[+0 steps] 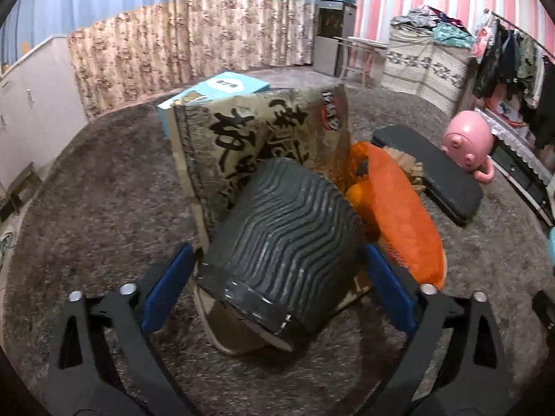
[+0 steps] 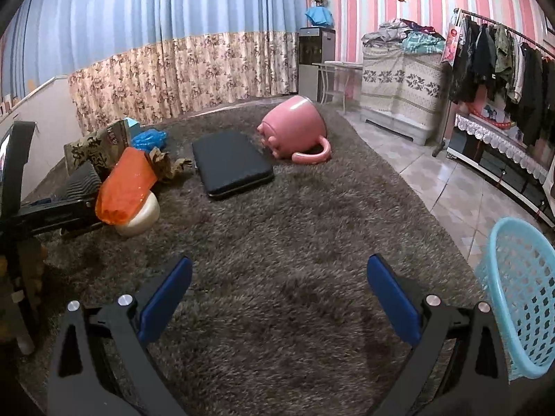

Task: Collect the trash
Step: 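Move the left tool back to the rug and grasp the black pot, then grasp the orange mesh bag with the right tool while left holds the pot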

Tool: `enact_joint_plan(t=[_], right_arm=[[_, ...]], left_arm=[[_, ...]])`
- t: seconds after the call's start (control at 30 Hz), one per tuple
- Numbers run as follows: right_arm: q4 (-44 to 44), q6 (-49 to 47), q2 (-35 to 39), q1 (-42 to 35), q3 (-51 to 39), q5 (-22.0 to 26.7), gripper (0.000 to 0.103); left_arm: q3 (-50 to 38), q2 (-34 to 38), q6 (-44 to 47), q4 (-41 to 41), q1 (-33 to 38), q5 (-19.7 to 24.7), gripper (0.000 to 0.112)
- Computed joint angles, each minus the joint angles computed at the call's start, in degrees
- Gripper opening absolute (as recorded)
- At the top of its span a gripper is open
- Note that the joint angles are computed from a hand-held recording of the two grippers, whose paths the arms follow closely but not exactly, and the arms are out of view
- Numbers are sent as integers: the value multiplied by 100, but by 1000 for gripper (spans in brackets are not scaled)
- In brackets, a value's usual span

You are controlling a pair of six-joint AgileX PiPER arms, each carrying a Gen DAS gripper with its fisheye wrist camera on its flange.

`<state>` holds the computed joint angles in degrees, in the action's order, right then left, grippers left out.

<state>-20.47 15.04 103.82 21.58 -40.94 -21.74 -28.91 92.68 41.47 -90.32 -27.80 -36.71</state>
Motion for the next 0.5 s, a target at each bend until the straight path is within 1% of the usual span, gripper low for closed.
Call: enact_joint_plan(t=[0.17, 0.23, 0.3, 0.4, 0.43, 0.5], right_arm=[[120, -91, 38, 220, -87, 103, 98], [210, -172, 30, 324, -101, 143, 98], [412, -358, 37, 449, -114, 159, 98], [642, -513, 60, 666, -211, 246, 98], [686, -539, 66, 721, -234, 264, 98], [763, -560, 100, 910, -370, 366, 98]], left_arm=[[327, -244, -434, 274, -247, -74, 74], [491, -373, -576, 267, -402, -183, 72], [753, -593, -828, 223, -721, -490, 71], [1061, -957, -887, -41, -1127, -871, 71], [1144, -1080, -868, -74, -1149, -937, 70], [1370, -1373, -836, -362, -1446, -1258, 69]])
